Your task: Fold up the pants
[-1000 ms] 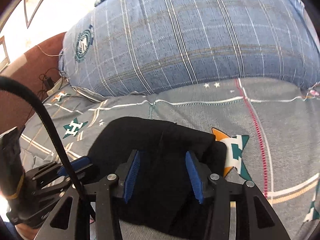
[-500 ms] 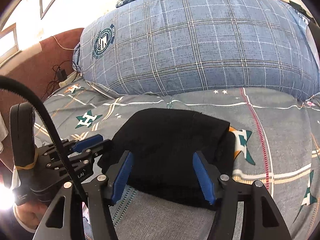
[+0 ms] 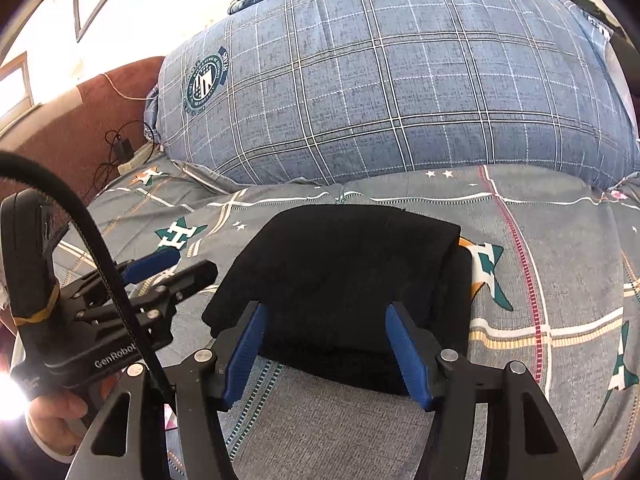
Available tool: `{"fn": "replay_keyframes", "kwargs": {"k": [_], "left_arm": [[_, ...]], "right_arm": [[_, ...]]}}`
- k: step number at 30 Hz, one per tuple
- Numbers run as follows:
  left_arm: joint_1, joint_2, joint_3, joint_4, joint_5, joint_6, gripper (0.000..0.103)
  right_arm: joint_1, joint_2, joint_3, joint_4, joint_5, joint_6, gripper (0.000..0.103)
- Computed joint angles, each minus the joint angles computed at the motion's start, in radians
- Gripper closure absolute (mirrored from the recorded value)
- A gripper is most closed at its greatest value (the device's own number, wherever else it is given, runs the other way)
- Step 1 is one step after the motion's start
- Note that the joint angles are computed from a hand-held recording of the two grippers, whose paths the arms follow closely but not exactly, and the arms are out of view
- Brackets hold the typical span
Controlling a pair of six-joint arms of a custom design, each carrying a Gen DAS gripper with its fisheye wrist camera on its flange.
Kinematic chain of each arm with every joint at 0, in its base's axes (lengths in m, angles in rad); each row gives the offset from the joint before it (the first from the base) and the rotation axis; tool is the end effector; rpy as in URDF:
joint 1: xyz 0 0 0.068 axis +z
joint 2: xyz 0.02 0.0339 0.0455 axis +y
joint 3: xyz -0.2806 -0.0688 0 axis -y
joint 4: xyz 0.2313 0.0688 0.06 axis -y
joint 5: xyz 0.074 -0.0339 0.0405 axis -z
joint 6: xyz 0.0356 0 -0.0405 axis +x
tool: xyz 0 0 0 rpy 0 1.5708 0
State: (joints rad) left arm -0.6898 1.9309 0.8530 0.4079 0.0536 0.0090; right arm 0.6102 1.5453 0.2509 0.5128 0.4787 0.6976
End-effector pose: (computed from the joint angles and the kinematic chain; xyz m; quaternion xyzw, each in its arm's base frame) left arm 0.2819 -0.2351 0.1327 0.3190 0.8416 -0.1680 0.4021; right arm 0.1804 0.1061 0.1135 0.1302 0.8920 0.0535 0.4296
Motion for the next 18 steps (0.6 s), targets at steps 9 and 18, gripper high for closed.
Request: {"fn": "replay_keyframes", "kwargs": {"k": [9,18], "left_arm": [[0.000,-0.021,-0.021,0.006,-0.016,-0.002,0.043],[0.001,-0.030,-0.026,-0.002,-0.027,-0.015,0.043]], "right_arm": [[0.043,-0.001,0.011,-0.034,0.032,0.035,0.043],[0.074,-0.004,0.014,-0.055,0.066,0.069,0.043]]}}
